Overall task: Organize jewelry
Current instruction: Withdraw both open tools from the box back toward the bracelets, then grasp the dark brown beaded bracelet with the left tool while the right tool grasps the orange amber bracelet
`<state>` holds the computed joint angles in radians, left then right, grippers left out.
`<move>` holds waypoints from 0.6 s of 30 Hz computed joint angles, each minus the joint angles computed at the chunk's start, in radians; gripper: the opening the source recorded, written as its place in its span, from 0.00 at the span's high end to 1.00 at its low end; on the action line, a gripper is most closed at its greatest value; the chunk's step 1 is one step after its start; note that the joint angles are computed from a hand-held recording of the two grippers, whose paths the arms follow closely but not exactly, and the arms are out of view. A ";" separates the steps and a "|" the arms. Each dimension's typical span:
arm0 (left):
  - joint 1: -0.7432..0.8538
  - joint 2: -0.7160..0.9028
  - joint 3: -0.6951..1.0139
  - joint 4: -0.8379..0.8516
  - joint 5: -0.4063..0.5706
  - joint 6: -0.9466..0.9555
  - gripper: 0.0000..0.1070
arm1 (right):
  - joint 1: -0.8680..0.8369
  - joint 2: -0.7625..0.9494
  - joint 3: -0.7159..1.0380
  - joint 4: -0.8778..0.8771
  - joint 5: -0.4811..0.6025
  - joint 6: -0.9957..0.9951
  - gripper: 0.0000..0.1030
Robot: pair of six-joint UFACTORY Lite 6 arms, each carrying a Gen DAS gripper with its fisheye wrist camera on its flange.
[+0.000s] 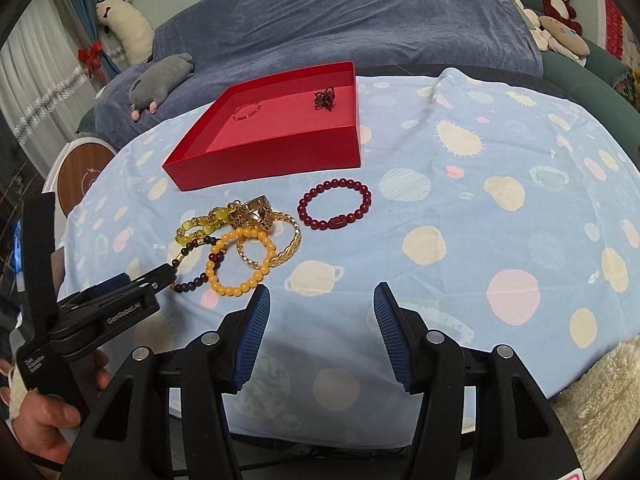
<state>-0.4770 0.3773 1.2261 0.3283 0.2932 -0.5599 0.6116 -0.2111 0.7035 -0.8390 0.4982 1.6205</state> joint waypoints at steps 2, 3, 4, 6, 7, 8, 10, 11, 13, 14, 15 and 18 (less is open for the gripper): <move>0.001 0.020 0.014 -0.021 0.001 0.019 0.41 | 0.003 0.006 0.000 0.002 -0.001 -0.001 0.49; 0.000 0.030 0.021 -0.024 0.005 0.021 0.41 | 0.003 0.007 -0.001 0.003 -0.002 -0.002 0.49; -0.003 0.038 0.030 -0.013 0.012 0.012 0.42 | 0.003 0.009 0.000 0.004 -0.002 -0.002 0.49; -0.011 0.044 0.039 0.011 0.016 -0.008 0.44 | 0.001 0.015 0.002 0.006 -0.006 -0.005 0.49; -0.015 0.048 0.044 0.020 0.018 -0.014 0.46 | -0.002 0.018 0.003 0.007 -0.009 -0.007 0.49; -0.021 0.053 0.051 0.031 0.022 -0.022 0.49 | -0.004 0.025 0.006 0.009 -0.013 -0.010 0.49; -0.030 0.062 0.064 0.057 0.030 -0.038 0.58 | -0.005 0.031 0.005 0.011 -0.018 -0.010 0.49; -0.033 0.065 0.071 0.058 0.031 -0.035 0.64 | -0.005 0.033 0.006 0.012 -0.020 -0.010 0.49; -0.031 0.068 0.077 0.040 0.030 -0.012 0.76 | -0.007 0.037 0.009 0.014 -0.023 -0.015 0.49; -0.029 0.071 0.083 0.017 0.031 0.013 0.85 | -0.008 0.038 0.009 0.016 -0.025 -0.017 0.49; -0.025 0.072 0.089 -0.004 0.035 0.033 0.91 | -0.011 0.040 0.012 0.019 -0.028 -0.021 0.49; 0.005 0.054 0.083 -0.145 0.026 0.152 0.93 | -0.027 0.051 0.020 0.030 -0.048 -0.033 0.49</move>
